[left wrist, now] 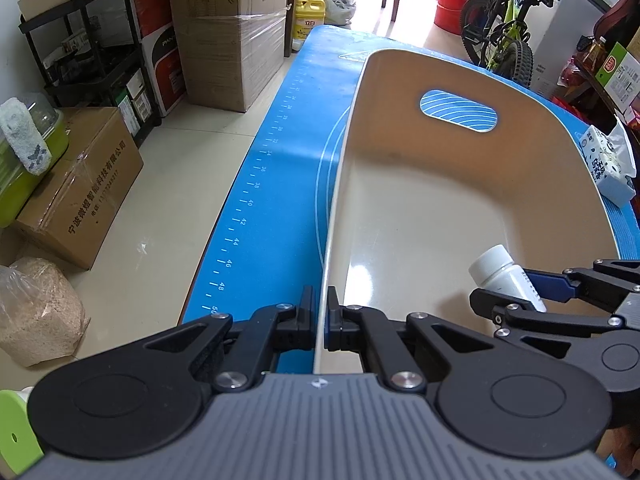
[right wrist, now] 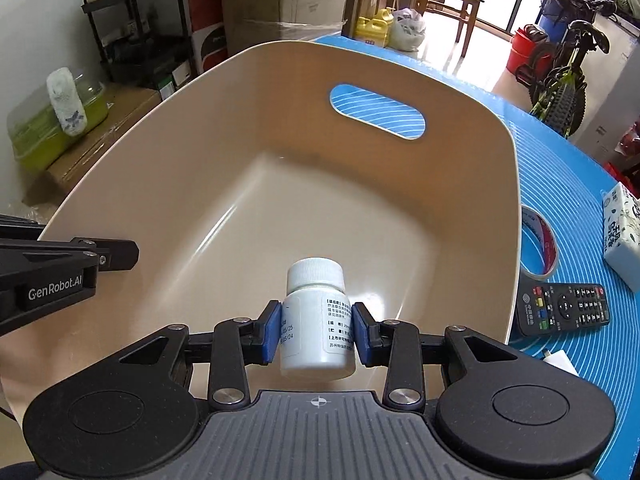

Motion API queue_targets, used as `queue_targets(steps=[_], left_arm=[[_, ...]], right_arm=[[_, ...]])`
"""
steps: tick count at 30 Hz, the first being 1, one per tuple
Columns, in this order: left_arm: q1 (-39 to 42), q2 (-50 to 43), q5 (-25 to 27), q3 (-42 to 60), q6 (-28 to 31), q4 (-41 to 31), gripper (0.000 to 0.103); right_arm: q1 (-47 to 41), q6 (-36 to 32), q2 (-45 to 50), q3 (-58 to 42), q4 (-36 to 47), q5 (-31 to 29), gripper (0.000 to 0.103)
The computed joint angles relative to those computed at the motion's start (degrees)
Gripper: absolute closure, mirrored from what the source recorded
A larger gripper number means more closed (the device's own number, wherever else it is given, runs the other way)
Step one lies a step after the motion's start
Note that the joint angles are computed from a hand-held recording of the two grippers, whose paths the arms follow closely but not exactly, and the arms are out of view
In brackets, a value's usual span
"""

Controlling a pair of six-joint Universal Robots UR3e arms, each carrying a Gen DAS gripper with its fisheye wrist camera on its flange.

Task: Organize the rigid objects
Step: 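Carry the pill bottle into the basket and open the right gripper, then move the right gripper back to the red action figure and grasp its head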

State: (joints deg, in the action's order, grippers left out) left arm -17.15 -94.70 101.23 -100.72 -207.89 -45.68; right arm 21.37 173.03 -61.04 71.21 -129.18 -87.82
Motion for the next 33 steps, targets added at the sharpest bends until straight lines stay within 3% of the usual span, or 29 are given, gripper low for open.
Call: queue_targets(steps=[11,13,19,33], left_arm=[[0.1,-0.1,-0.1,0.0,0.3,-0.1,0.098],[0.1,0.0,-0.2,-0.2,0.3,0.0,0.098],[0.3,0.0,-0.3,-0.2,0.4,0.0,0.098],[0.6,0.3,-0.5,-0.6,0.8,0.2,0.098]], right_arm=[[-3.2,0.2,-7.6,11.1,-10.5,6.2,0.043],[-3.9,1.0,-9.8,13.5,-12.8,6.4,0.032],[-9.6,2.2,-17.8,20.7,-16.3,9.5,0.032],[-25.9,0.8,-29.9,34.7,-23.3,9.5,0.032]])
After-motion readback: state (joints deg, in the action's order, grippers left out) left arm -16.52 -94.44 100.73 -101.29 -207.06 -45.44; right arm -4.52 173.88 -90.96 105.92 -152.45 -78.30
